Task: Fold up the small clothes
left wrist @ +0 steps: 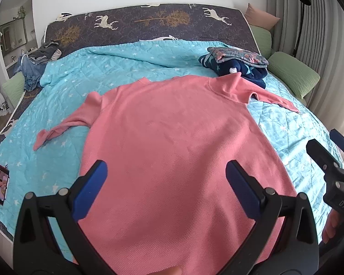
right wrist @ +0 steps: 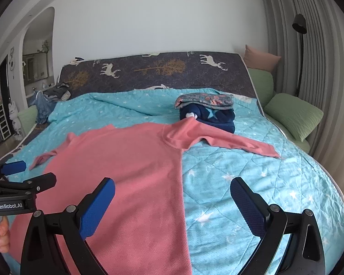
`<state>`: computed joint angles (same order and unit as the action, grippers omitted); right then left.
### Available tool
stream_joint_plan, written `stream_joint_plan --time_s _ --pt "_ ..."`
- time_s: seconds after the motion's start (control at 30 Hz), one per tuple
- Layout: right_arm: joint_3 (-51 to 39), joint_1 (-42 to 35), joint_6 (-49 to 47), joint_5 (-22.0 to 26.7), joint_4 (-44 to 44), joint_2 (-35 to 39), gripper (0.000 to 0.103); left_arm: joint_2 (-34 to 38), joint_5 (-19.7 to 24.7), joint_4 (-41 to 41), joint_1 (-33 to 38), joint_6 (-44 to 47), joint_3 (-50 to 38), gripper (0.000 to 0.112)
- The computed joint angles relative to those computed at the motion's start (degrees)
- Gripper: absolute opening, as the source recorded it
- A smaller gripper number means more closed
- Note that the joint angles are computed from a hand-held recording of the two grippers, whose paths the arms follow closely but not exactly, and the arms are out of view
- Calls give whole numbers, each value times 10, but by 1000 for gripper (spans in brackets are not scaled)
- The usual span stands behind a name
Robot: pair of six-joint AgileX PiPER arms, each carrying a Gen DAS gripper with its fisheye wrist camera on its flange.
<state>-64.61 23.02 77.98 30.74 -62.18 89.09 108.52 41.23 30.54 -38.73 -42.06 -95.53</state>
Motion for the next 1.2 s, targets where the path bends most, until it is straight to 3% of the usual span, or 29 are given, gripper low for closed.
stream_joint_plan --time_s 0.37,0.7,1.07,1.2 --pt "-5 0 4 11 -9 7 102 -4 -14 -6 2 9 10 102" --pt "-16 -6 -26 8 35 7 102 -1 -14 -17 6 21 5 102" --pt "-28 -14 -52 5 75 14 102 -1 -39 -56 24 62 16 102" --pt "-32 -7 -61 7 73 19 102 -5 -51 -40 32 34 32 102"
